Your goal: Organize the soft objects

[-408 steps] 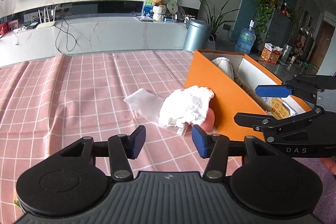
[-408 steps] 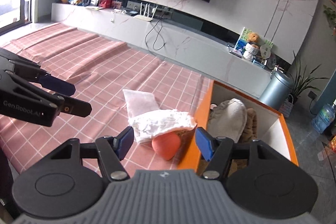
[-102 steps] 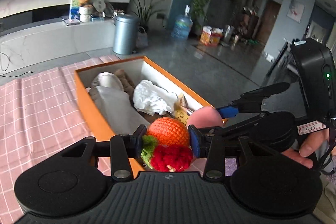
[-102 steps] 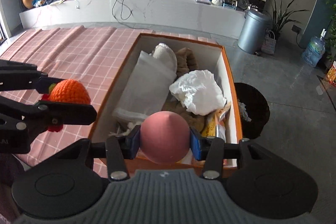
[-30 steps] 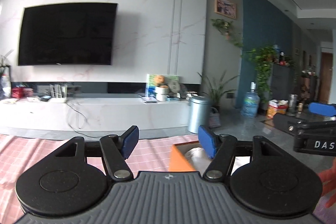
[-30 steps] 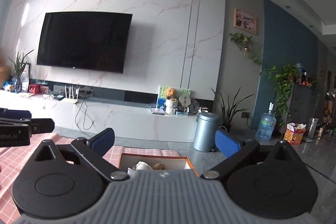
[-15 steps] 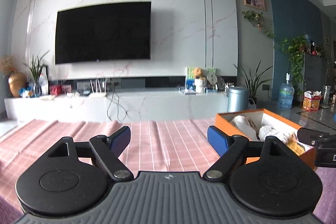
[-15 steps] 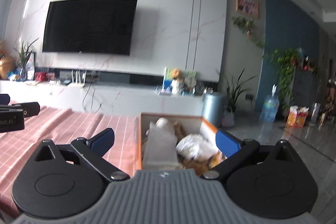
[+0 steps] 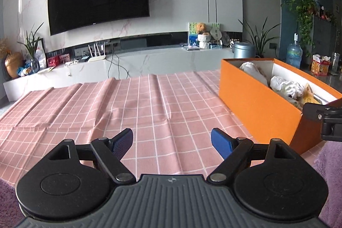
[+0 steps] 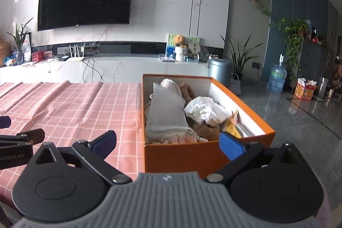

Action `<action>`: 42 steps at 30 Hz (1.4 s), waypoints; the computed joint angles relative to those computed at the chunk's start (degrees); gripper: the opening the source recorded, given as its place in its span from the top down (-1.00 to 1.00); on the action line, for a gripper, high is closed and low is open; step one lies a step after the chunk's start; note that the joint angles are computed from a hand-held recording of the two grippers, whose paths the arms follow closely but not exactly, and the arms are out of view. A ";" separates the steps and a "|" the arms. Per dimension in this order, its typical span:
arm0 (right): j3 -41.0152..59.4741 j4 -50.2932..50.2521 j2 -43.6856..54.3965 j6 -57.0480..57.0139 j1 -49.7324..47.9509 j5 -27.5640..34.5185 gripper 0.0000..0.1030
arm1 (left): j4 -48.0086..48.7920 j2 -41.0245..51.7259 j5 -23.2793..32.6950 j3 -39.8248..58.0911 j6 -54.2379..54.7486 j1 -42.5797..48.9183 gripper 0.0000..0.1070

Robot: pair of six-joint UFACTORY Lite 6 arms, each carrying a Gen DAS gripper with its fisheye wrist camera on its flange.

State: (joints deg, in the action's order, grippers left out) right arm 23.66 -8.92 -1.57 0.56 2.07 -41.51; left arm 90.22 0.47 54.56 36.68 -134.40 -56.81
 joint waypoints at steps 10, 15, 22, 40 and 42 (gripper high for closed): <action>0.15 -0.86 -0.02 0.25 -0.19 0.95 -0.95 | -1.56 0.12 0.72 0.16 1.66 -0.82 -0.81; 0.36 -0.96 0.31 0.27 -0.25 0.82 -0.95 | -2.57 -0.21 0.08 0.55 3.28 -0.56 -0.81; 0.14 -1.08 0.21 0.42 -0.45 0.72 -0.95 | -3.06 -0.49 0.52 0.51 3.65 -0.87 -0.81; 0.27 -1.67 0.16 0.74 -0.88 1.06 -0.95 | -3.46 -0.76 -0.29 0.02 3.50 -0.77 -0.81; 0.25 -1.54 0.28 0.63 -0.90 0.95 -0.95 | -3.53 -0.73 -0.26 0.06 3.53 -0.78 -0.82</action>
State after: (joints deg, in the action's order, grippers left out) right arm 23.91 -10.46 -1.29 1.19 1.17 -40.56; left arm 86.69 -0.26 54.31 36.73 -130.88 -57.60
